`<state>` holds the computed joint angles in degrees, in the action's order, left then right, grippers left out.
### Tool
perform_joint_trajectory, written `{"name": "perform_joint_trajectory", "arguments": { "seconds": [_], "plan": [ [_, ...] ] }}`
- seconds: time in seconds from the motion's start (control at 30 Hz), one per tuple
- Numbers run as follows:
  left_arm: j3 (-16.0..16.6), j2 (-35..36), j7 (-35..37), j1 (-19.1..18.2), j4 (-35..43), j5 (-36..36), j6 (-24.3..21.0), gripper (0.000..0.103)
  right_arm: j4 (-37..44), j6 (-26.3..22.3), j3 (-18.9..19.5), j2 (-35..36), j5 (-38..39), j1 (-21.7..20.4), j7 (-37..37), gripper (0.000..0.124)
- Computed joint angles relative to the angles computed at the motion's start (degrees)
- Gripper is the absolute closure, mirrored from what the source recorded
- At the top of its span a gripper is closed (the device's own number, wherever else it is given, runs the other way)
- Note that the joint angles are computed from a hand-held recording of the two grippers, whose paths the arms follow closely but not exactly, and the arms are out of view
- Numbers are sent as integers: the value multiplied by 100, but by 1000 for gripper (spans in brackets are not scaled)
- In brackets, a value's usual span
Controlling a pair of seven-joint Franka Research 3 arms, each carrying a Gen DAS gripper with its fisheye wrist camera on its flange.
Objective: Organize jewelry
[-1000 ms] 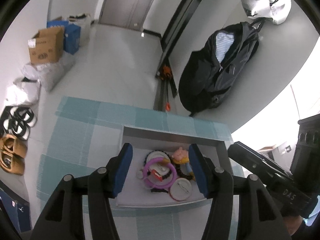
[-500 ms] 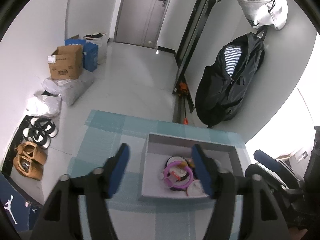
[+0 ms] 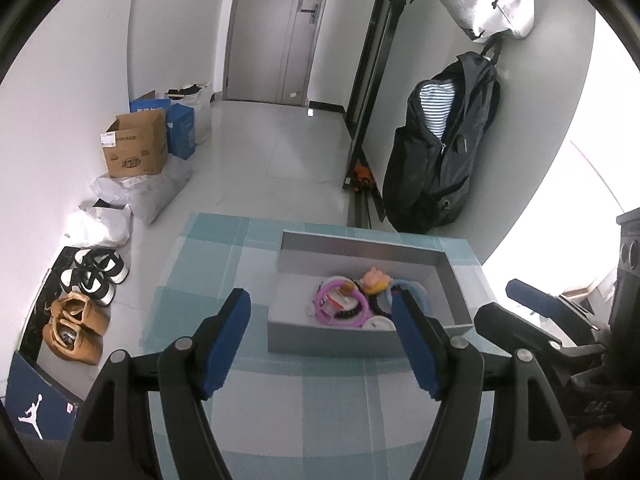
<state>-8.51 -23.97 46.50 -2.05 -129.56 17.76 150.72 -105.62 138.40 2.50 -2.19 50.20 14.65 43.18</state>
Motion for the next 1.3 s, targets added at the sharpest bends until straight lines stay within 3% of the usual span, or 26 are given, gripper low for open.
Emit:
{"name": "perform_joint_trajectory", "arguments": {
  "seconds": [1.3],
  "plan": [
    [-190, -119, -532, 61, -16, 580, -263, 34, -249, -4, -103, -248, 264, -11, -267, 21]
  ]
}}
